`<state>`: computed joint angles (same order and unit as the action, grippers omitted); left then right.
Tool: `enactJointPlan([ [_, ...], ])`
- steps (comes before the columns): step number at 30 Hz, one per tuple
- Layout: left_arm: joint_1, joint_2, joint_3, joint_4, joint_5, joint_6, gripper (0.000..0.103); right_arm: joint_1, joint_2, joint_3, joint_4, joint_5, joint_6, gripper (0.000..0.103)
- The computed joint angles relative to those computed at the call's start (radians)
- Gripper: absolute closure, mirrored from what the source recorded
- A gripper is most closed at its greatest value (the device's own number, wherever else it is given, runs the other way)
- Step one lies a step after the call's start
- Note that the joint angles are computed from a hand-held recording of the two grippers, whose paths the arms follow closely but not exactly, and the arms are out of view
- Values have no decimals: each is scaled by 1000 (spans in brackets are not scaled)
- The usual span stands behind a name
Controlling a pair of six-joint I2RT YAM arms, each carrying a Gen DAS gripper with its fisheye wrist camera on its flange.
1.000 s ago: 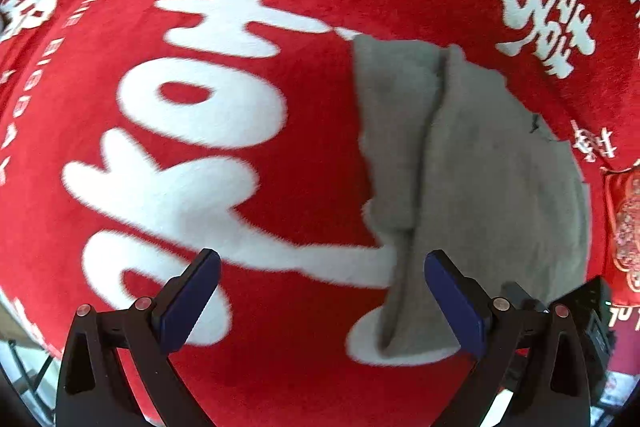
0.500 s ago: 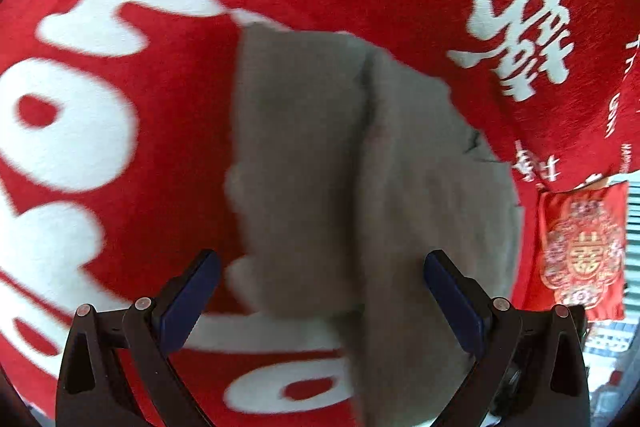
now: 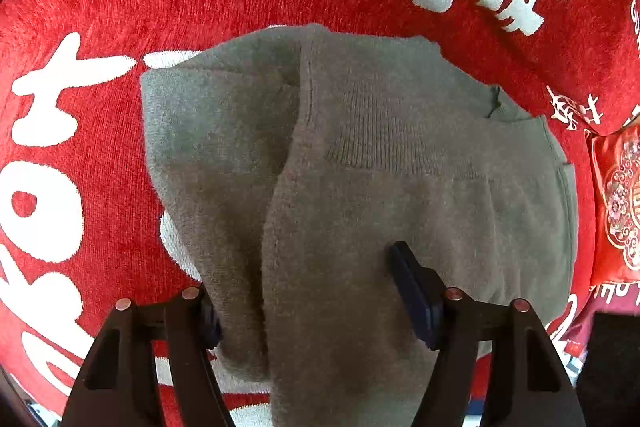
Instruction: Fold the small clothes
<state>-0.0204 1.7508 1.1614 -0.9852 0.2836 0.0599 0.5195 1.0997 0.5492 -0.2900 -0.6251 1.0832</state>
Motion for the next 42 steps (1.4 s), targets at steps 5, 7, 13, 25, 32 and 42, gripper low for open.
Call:
enactJointPlan([
  [5,16,-13,-2,20,42,-17,77,-138,158,94,-121,104,-221,100],
  [7,0,-34,-11,36,23,-26,78,-136,332,138,-98,116,-304,100],
  [13,-32,-121,48,-16,86,-44,79,-204,346,68,-22,0,-349,102],
  [25,-590,45,451,-3,24,-257,79,-964,7,-28,-594,-233,-949,100],
  [32,-823,269,551,41,-65,-283,78,-1370,257,-40,-747,-200,-1358,97],
  [42,-824,72,422,112,-238,-285,0,-1722,411,71,-1030,-169,-1700,49],
])
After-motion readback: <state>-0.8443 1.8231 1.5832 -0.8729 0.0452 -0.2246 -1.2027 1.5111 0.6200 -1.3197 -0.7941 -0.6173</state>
